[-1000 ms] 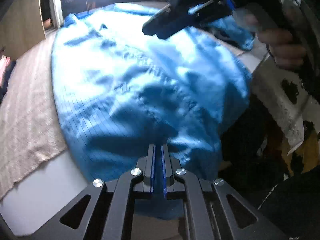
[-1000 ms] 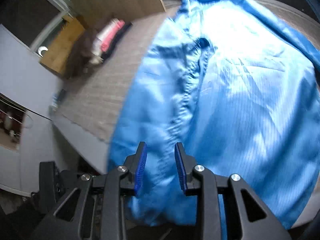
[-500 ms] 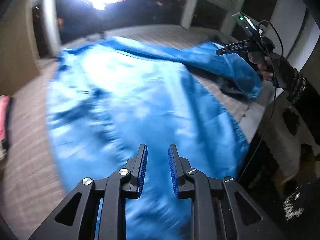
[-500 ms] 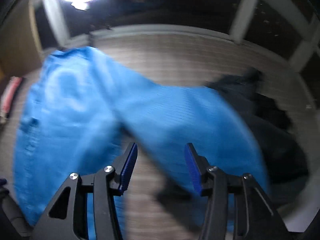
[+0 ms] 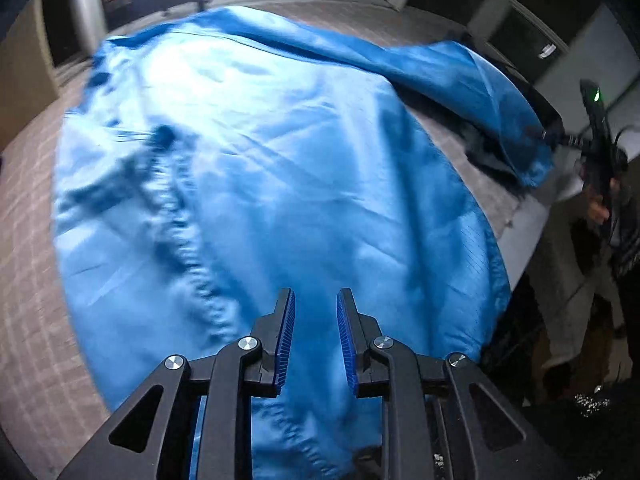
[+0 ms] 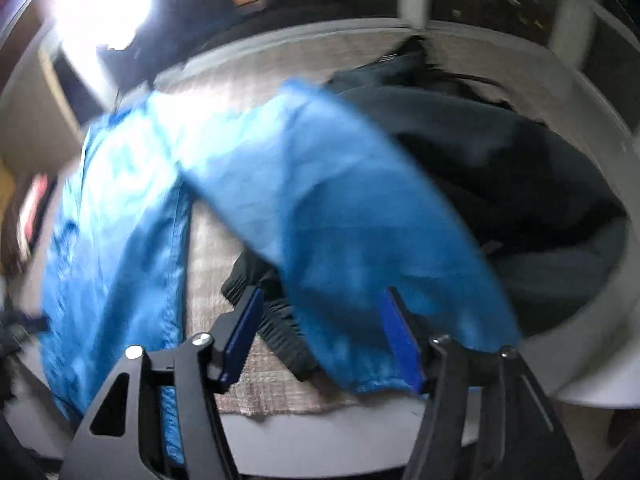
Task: Fold clothes
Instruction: 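Lower the coat onto the rug and open both grippers, then smooth the coat flat on the rug with both grippers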
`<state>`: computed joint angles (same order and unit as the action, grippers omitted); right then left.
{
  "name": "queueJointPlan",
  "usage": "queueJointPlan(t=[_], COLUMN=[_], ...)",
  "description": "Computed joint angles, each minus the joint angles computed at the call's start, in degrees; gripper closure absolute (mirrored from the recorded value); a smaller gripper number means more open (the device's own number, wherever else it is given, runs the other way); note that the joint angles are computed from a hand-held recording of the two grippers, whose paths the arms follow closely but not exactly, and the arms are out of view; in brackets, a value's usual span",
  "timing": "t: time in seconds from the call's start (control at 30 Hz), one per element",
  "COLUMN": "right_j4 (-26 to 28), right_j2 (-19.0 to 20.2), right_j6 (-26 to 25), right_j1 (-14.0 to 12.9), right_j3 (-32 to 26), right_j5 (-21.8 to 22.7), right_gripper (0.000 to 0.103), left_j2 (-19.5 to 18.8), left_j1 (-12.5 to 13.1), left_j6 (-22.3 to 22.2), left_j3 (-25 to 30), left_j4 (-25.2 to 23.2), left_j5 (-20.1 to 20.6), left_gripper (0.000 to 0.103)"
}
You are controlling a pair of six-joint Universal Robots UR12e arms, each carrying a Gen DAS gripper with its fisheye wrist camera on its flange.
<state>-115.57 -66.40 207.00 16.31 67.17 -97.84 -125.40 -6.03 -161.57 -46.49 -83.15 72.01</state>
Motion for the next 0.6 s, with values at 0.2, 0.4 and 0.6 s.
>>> queueJointPlan(t=[0.2, 0.4, 0.6], right_j4=[8.75, -1.23, -8.15], right_j2=[3.73, -1.81, -5.97], right_j6=[-4.4, 1.78, 5.32], right_j1=[0.99, -2.67, -2.25], right_j3=[-2.31, 6.47, 9.17], right_j5=[-5.54, 5.84, 6.95], right_gripper=[0.049, 0.099, 0.1], left_j2=[3.47, 6.61, 8.54], left_j1=[0.74, 1.31, 1.83], left_j6=[-1.36, 0.06, 1.3], left_j3=[-4.24, -8.72, -11.79], left_j4=[4.83, 8.0, 8.68], left_j5=[2.53, 1.7, 0.56], left_gripper=[0.082, 0.082, 0.082])
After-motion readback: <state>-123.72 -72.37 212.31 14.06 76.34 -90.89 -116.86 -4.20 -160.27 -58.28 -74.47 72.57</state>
